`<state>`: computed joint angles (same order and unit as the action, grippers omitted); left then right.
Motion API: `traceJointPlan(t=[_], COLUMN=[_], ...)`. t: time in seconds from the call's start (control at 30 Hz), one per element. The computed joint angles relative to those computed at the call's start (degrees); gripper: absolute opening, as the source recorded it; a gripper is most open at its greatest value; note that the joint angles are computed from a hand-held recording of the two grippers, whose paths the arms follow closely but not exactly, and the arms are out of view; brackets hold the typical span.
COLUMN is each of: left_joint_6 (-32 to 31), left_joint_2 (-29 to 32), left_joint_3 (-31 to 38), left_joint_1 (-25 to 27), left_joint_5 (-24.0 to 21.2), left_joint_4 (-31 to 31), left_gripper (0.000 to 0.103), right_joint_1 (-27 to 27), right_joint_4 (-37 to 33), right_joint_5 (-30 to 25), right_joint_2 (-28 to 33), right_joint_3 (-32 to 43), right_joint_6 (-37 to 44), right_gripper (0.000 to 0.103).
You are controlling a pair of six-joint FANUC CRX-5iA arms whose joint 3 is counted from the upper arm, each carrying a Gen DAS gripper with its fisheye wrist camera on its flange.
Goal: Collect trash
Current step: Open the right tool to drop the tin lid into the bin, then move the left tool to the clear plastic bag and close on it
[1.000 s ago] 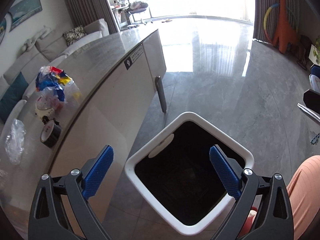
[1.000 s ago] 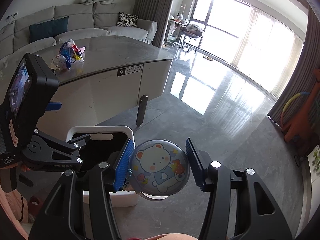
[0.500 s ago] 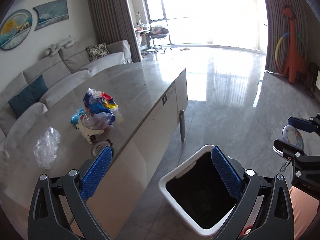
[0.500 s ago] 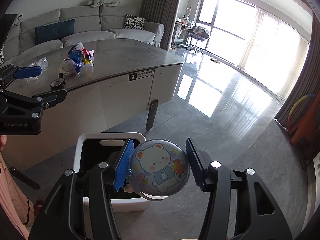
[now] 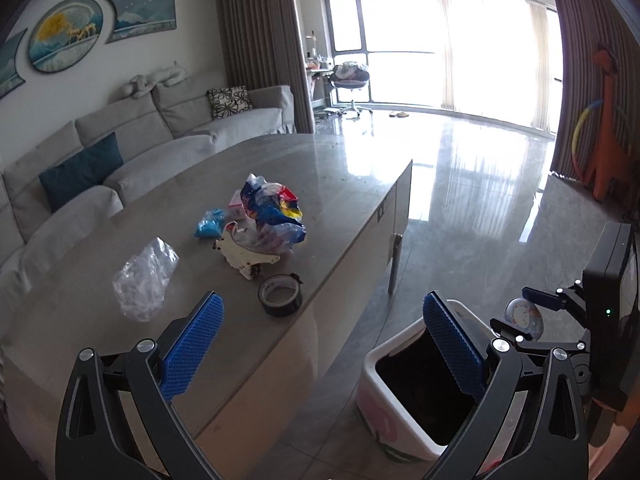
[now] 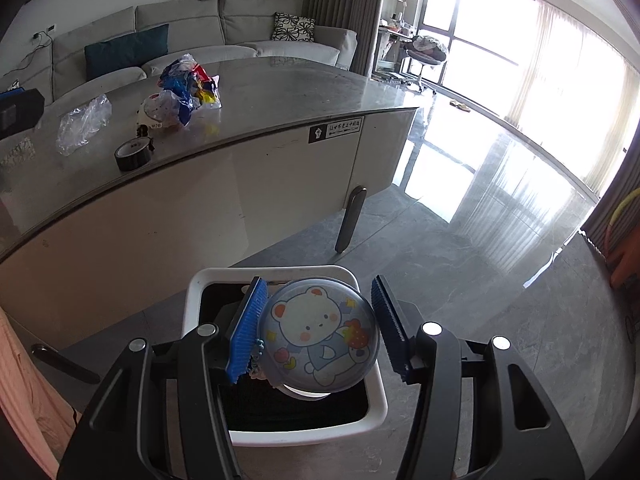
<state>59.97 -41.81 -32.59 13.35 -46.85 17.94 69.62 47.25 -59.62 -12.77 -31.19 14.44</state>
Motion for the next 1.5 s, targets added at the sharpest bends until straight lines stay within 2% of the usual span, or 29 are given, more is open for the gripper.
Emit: traceJointPlan(t=[0.13, 0.2, 0.27, 0.33, 0.37, 0.73, 0.9, 1.03, 1.2, 1.33, 1.5], left_joint_6=[-1.8, -2.0, -2.0, -2.9, -3.0, -5.4, -7.0, -7.8, -10.7, -12.6, -13.8], left_joint_2=[-0.4, -0.6, -0.9, -1.2, -1.4, -2.7, -2.9, -3.6, -3.1, -0.6, 3.7], left_joint_3=[-0.8, -0.9, -0.9, -1.3, -1.4, -2.5, -3.0, -3.7, -4.3, -3.6, -2.7], left_joint_1=[2.8, 3.4, 3.7, 4.7, 5.0, 9.9, 13.6, 16.8, 23.0, 26.9, 29.3], left_joint_5=[-0.9, -0.9, -1.2, -1.4, -1.3, -2.2, -3.2, -2.3, -3.3, -3.9, -2.0], left_joint_4=[3.0, 3.1, 2.7, 3.7, 3.9, 6.7, 8.8, 9.3, 11.8, 11.9, 11.8], left_gripper=[0.100, 0.100, 0.100, 0.100, 0.100, 0.100, 0.100, 0.100, 0.100, 0.100, 0.100], right_joint_1=[-0.7, -1.1, -1.4, -1.5, -1.5, -0.3, 0.0, 0.4, 1.2, 1.4, 0.9], right_joint_4=[-0.8, -1.0, -1.2, -1.2, -1.0, 7.2, 9.2, 10.3, 11.8, 13.3, 13.7], right_joint_5=[1.0, 1.4, 1.8, 2.3, 2.2, 1.9, 2.0, 2.3, 2.4, 2.8, 5.3], right_joint_2=[1.5, 2.3, 2.6, 3.1, 3.4, 2.9, 3.2, 3.5, 5.0, 7.4, 9.8], right_joint_3=[0.8, 1.1, 1.2, 1.3, 1.5, 0.6, 1.8, 2.7, 4.6, 7.2, 10.1], right_joint_6=[0.9, 1.3, 1.3, 1.7, 1.7, -3.9, -3.9, -3.4, -2.4, -0.7, 0.8], right_gripper=[0.057, 0.063, 0.081, 0.095, 0.098, 0.098, 0.098, 0.098, 0.098, 0.098, 0.098])
